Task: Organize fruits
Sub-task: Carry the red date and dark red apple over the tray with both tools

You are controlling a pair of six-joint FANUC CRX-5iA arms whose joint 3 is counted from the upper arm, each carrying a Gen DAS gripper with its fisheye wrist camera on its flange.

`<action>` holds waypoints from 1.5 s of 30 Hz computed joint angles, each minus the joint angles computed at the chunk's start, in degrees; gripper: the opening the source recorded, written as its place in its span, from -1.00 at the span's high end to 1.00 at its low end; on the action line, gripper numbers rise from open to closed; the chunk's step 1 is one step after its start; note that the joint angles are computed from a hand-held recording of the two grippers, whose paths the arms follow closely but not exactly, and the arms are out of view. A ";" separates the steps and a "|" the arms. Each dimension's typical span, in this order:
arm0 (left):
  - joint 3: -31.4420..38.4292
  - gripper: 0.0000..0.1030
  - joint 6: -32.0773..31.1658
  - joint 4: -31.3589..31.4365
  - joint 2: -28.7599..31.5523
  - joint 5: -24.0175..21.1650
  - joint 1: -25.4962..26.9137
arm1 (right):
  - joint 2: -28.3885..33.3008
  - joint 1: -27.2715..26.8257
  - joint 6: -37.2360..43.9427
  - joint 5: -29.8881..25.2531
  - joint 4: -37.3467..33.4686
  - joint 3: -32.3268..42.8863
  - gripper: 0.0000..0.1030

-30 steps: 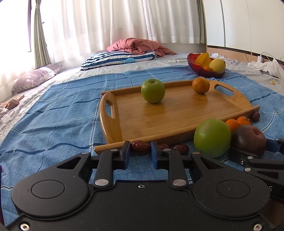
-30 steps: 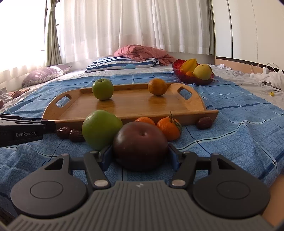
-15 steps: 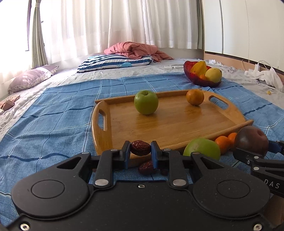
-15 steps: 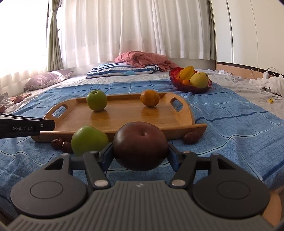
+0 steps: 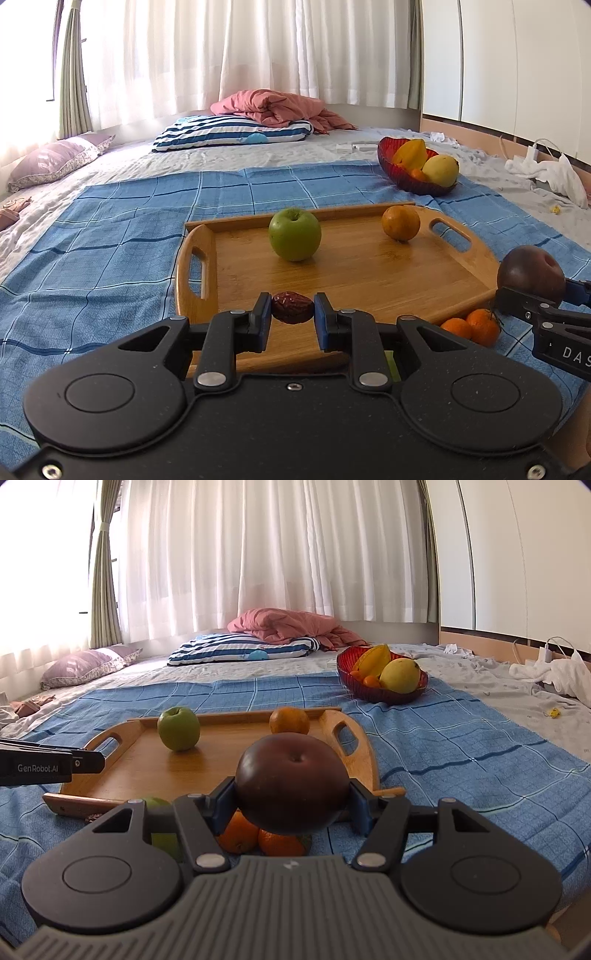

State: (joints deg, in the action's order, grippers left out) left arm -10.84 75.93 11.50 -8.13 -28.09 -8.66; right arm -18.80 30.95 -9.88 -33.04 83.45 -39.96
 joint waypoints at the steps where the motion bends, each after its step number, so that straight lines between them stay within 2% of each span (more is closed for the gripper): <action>1: 0.53 0.56 0.18 -0.08 0.42 -0.16 -0.10 | 0.19 -0.44 -0.12 0.44 0.51 0.22 -0.27; 19: 8.31 0.56 2.66 -0.06 7.48 -3.15 -1.27 | 5.12 -8.08 1.61 8.45 5.02 5.11 -0.27; 25: 9.69 0.56 1.54 3.43 9.95 -3.84 -0.94 | 7.72 -9.66 2.77 9.88 6.19 6.80 -0.27; 35: 15.48 0.56 6.80 -1.50 14.43 -6.14 -1.81 | 12.97 -9.68 12.92 11.92 -3.86 11.96 -0.27; 40: 18.37 0.56 9.55 -3.36 16.96 -7.65 -2.15 | 16.10 -8.34 20.51 10.70 -13.29 15.86 -0.27; 45: 19.75 0.56 10.30 -3.87 18.55 -7.52 -2.43 | 18.04 -7.75 24.78 9.20 -17.94 18.03 -0.27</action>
State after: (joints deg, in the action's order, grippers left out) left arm 8.91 86.23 7.63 10.42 -35.61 -11.09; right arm -0.75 23.20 14.90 -23.83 65.51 -21.94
